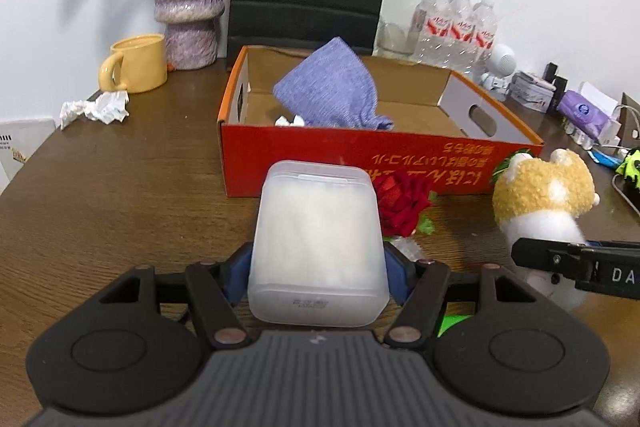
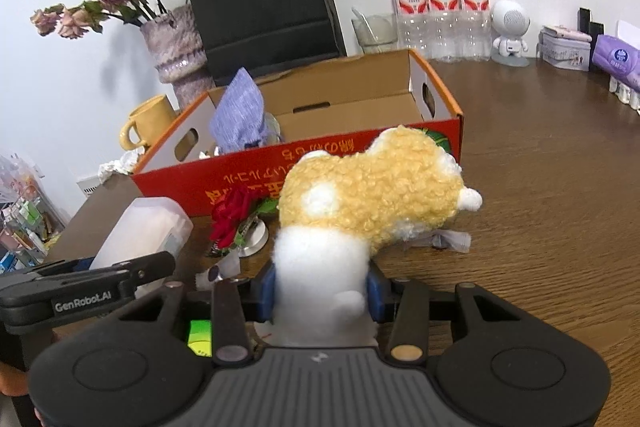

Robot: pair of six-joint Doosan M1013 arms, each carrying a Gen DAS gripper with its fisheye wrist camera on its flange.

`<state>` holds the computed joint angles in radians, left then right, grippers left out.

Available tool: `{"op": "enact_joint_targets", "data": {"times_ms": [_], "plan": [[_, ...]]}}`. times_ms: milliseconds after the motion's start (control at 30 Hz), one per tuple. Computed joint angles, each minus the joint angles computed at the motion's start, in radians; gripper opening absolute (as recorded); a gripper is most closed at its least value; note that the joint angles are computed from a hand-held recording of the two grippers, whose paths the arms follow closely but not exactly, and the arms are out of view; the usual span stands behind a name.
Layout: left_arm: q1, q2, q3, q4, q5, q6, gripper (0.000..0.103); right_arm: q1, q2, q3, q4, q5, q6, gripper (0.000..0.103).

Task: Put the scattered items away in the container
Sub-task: 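Carry the plush toy and white container over the box and open both grippers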

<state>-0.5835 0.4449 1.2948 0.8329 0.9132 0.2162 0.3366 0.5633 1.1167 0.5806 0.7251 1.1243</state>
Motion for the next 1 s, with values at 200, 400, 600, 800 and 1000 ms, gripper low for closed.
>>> {"op": "enact_joint_targets", "data": {"times_ms": [200, 400, 600, 800, 1000], "plan": [[-0.011, -0.020, 0.010, 0.034, -0.020, -0.017, 0.066, -0.009, -0.017, 0.013, 0.046, -0.012, -0.057, 0.042], [0.004, -0.031, -0.006, 0.045, -0.077, -0.041, 0.066, -0.013, -0.014, -0.016, 0.084, -0.016, -0.100, 0.042], [0.027, -0.001, -0.086, 0.092, -0.072, -0.040, 0.066, -0.008, 0.035, -0.137, 0.077, -0.013, -0.100, 0.042], [0.075, 0.068, -0.177, 0.070, -0.071, -0.038, 0.066, 0.006, 0.153, -0.344, 0.021, 0.051, -0.006, 0.042], [0.108, 0.142, -0.249, 0.034, -0.039, -0.016, 0.066, 0.030, 0.277, -0.531, -0.066, 0.113, 0.043, 0.042]]}}
